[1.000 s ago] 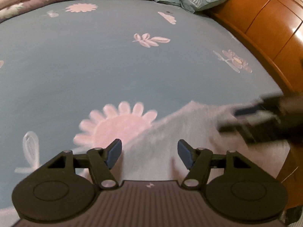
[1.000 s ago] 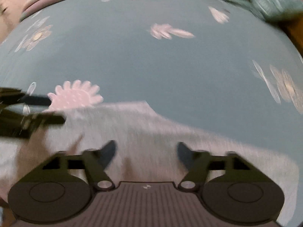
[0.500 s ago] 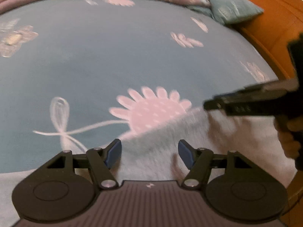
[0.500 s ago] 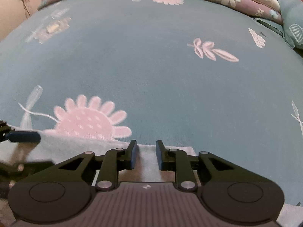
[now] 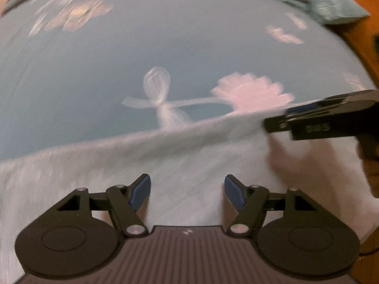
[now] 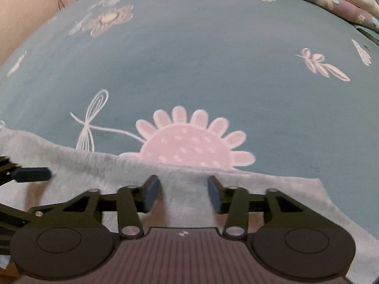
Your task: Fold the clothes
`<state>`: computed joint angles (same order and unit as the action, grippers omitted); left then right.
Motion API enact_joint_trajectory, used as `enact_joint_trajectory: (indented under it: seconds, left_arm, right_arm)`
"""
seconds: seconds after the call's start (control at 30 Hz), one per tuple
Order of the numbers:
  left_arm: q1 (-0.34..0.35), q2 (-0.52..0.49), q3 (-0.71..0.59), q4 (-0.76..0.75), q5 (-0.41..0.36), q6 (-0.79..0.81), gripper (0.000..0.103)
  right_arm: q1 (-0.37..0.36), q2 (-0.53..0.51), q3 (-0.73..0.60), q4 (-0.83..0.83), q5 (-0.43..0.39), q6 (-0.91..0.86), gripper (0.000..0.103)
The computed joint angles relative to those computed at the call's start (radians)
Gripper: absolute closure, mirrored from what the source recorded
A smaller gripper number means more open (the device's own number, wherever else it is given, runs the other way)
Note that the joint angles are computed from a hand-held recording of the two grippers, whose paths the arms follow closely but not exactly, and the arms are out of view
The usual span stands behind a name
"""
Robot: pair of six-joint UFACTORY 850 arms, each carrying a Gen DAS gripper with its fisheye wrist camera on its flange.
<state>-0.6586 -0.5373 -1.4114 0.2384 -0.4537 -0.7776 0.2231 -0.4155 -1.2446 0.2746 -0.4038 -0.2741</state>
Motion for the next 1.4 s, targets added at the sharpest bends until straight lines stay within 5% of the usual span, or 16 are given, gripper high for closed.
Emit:
enact_joint_trajectory:
  seconds: [0.1,0.17,0.2,0.4,0.57,0.9,1.03,1.2,1.27,1.4]
  left_arm:
    - [0.017,0.042,0.075,-0.017,0.078,-0.017,0.031]
    - [0.025,0.056,0.085,-0.036,0.07,-0.025,0.031]
    - [0.028,0.062,0.087,-0.032,0.064,-0.039,0.031]
    - [0.052,0.055,0.083,0.125,0.137,-0.168,0.03]
    - [0.078,0.057,0.115,0.058,0.214,-0.113,0.029]
    - [0.108,0.211,0.274,0.439,0.083,-0.558,0.029]
    - [0.14,0.201,0.292,0.371,-0.01,-0.548,0.03]
    - [0.154,0.292,0.366,0.353,-0.021,-0.602,0.028]
    - [0.151,0.331,0.401,0.423,-0.023,-0.67,0.026]
    - [0.177,0.344,0.441,0.275,-0.044,-0.589,0.027]
  right_arm:
    - [0.023,-0.018,-0.013,-0.061,0.004,0.058,0.024]
    - [0.028,-0.035,-0.031,-0.033,-0.028,0.041,0.002]
    - [0.034,-0.046,-0.043,-0.054,-0.048,0.051,0.0]
    - [0.075,-0.063,-0.052,-0.239,-0.047,0.214,0.0]
    - [0.09,-0.06,-0.036,-0.313,-0.007,0.31,0.0]
    - [0.1,-0.078,-0.055,-0.355,-0.016,0.371,0.0]
    - [0.109,-0.088,-0.074,-0.393,-0.045,0.423,0.0]
    - [0.133,-0.097,-0.136,-0.398,-0.139,0.489,0.0]
    - [0.158,-0.082,-0.139,-0.41,-0.125,0.477,0.0]
    - [0.212,-0.092,-0.181,-0.372,-0.113,0.41,0.0]
